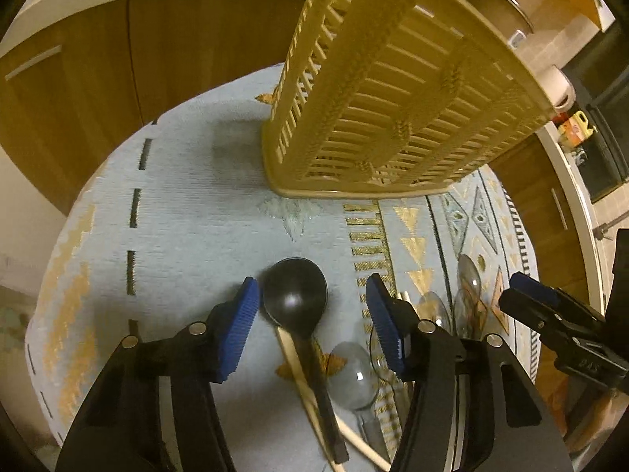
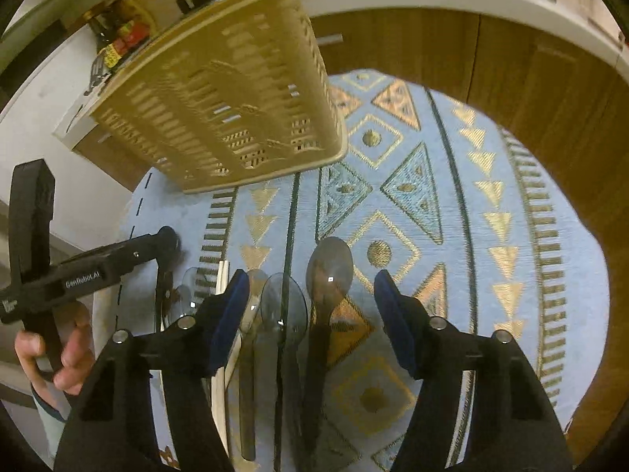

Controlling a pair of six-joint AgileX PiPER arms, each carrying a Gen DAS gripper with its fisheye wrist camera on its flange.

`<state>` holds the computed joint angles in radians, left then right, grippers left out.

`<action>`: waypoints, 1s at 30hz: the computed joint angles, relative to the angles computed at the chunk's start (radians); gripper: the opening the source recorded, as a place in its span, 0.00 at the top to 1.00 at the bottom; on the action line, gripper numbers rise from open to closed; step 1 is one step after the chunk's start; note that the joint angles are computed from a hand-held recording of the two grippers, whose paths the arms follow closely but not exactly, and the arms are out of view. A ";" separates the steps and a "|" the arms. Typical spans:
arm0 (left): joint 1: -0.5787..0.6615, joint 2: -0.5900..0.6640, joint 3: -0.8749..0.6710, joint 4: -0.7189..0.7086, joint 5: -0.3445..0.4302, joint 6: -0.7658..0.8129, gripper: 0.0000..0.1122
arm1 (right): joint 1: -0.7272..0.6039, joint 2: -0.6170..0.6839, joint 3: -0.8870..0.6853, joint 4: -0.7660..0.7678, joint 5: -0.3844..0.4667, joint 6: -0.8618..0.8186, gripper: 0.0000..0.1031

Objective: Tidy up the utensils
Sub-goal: 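Grasp the black ladle with the left gripper while the right gripper grasps a clear spoon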

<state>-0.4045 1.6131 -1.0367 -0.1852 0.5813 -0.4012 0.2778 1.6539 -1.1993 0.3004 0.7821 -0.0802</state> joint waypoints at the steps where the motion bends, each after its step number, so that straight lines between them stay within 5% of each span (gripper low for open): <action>1: -0.005 0.013 -0.012 0.003 0.004 -0.012 0.55 | 0.006 0.017 -0.014 -0.021 0.006 0.020 0.46; 5: -0.003 0.042 -0.028 0.002 0.000 -0.016 0.58 | 0.017 0.058 -0.046 -0.078 0.035 0.069 0.65; 14: -0.029 0.055 -0.038 0.076 -0.008 -0.082 0.59 | -0.044 -0.024 0.051 0.104 0.075 -0.098 0.64; 30: -0.061 0.076 -0.047 0.151 -0.018 -0.154 0.59 | 0.061 0.073 -0.053 -0.018 0.094 -0.007 0.64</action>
<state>-0.4654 1.6893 -1.0834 -0.0344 0.5631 -0.5548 0.3385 1.7268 -1.2520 0.2820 0.8757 -0.0871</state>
